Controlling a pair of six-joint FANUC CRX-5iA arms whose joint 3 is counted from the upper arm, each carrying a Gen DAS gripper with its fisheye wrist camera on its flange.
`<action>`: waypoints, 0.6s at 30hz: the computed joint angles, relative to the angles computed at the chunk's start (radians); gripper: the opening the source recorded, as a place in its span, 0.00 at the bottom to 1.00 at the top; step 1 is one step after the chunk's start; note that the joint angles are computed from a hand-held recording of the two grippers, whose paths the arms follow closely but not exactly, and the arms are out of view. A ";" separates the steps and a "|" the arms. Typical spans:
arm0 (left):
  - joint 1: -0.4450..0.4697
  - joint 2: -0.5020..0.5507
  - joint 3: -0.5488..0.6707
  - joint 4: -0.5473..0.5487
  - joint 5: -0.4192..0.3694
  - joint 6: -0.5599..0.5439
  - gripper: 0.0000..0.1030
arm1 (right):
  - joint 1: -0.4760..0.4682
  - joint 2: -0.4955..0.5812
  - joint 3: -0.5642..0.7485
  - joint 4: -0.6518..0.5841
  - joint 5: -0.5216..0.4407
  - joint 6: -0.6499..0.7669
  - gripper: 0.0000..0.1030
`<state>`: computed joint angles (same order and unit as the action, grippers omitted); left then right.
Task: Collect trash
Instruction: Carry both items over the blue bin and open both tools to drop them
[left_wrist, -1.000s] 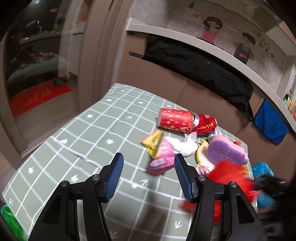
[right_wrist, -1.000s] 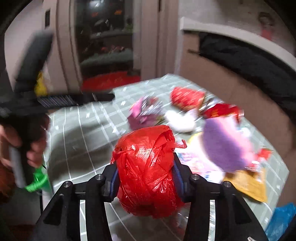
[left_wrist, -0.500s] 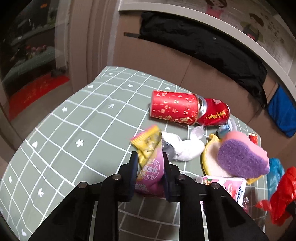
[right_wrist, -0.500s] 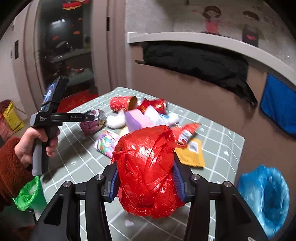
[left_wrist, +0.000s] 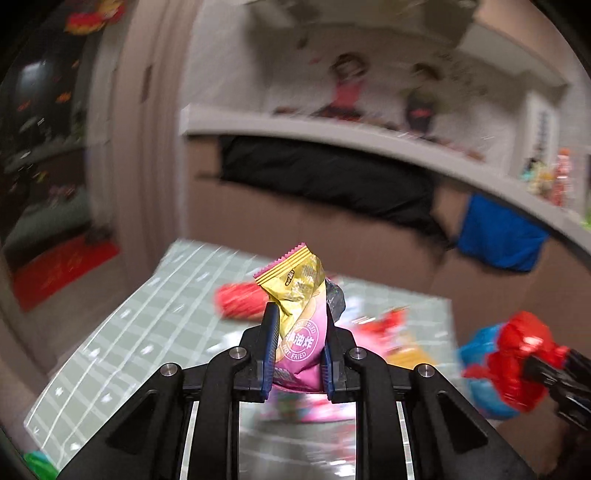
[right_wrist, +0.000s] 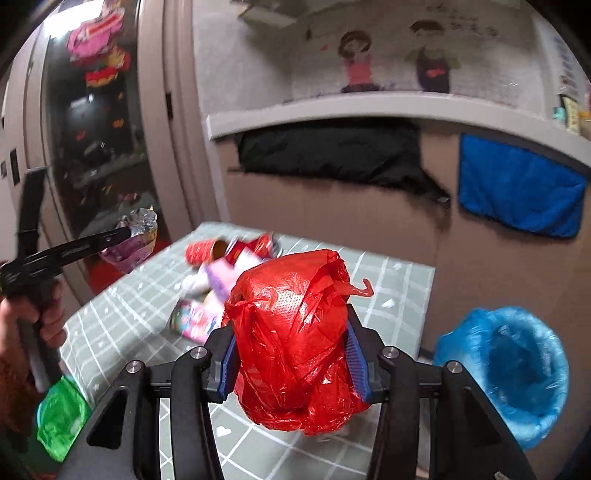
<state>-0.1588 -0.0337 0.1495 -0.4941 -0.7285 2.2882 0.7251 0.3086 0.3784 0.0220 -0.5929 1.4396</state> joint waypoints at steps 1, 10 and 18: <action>-0.020 0.007 0.014 0.010 0.022 -0.016 0.20 | -0.006 -0.020 -0.028 0.030 0.031 -0.026 0.44; -0.158 0.231 0.215 0.155 0.138 -0.186 0.20 | -0.118 -0.145 -0.265 0.446 0.215 -0.431 0.44; -0.234 0.503 0.494 0.299 0.033 -0.356 0.20 | -0.237 -0.126 -0.302 0.562 0.214 -0.603 0.44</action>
